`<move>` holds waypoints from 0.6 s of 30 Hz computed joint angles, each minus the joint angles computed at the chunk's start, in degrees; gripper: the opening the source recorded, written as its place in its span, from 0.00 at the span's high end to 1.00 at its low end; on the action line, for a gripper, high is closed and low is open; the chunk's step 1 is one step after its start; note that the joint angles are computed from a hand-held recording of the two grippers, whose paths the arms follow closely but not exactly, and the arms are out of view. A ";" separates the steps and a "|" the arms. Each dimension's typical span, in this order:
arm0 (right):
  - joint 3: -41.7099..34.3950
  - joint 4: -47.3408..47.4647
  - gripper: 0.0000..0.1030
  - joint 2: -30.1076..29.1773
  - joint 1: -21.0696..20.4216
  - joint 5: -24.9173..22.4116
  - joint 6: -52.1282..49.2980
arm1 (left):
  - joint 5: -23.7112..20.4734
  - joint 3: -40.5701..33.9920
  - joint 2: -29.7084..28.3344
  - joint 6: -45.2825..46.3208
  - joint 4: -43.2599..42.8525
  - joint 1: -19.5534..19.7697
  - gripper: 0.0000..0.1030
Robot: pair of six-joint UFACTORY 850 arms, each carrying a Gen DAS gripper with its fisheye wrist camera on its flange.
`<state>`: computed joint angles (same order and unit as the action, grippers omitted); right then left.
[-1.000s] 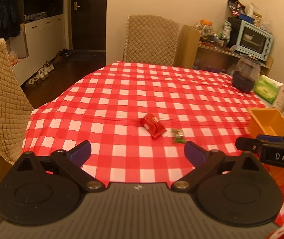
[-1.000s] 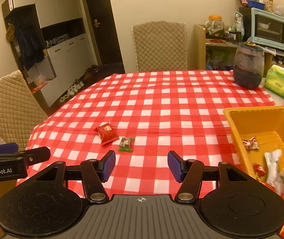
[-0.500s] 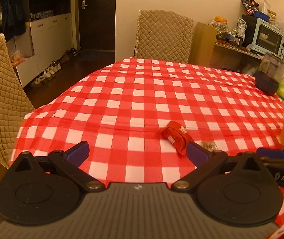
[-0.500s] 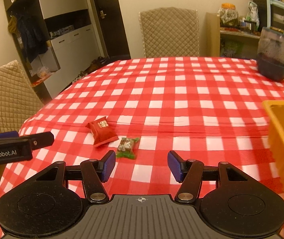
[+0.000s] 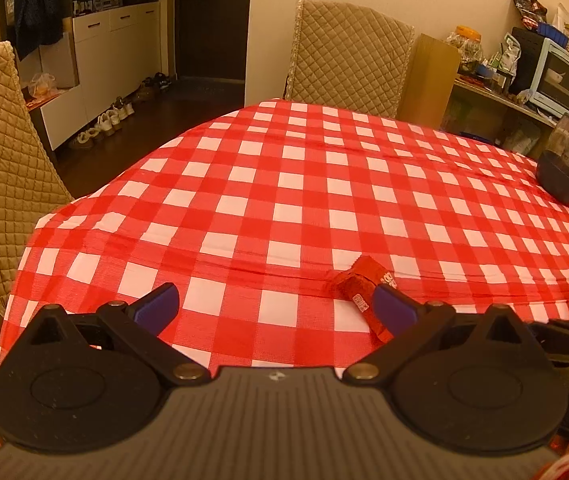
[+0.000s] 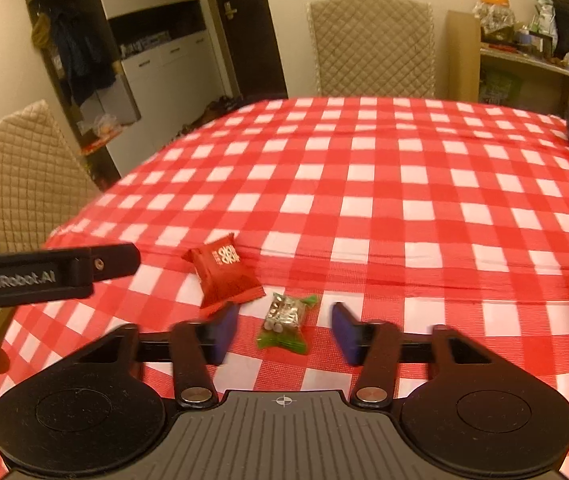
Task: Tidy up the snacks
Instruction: 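Grasp the small red candy with the left tool while the right tool grasps the green candy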
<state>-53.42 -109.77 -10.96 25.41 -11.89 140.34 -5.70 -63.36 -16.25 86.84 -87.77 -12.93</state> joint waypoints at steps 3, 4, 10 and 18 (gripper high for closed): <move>-0.26 0.23 0.63 -0.70 -0.12 -0.15 -0.31 | -0.76 -0.32 -0.31 -3.24 2.99 0.32 0.01; -0.36 0.04 0.63 -0.85 -0.01 -0.33 -0.52 | -1.21 -0.39 -0.42 -3.14 2.86 0.45 0.01; -1.60 3.21 0.74 -2.48 0.97 -1.61 -6.01 | -3.02 -1.06 -1.06 -11.01 10.72 1.01 0.01; -1.23 3.99 0.79 -1.27 0.61 -3.51 -7.14 | -6.89 -1.70 -1.89 -13.94 13.07 1.36 0.05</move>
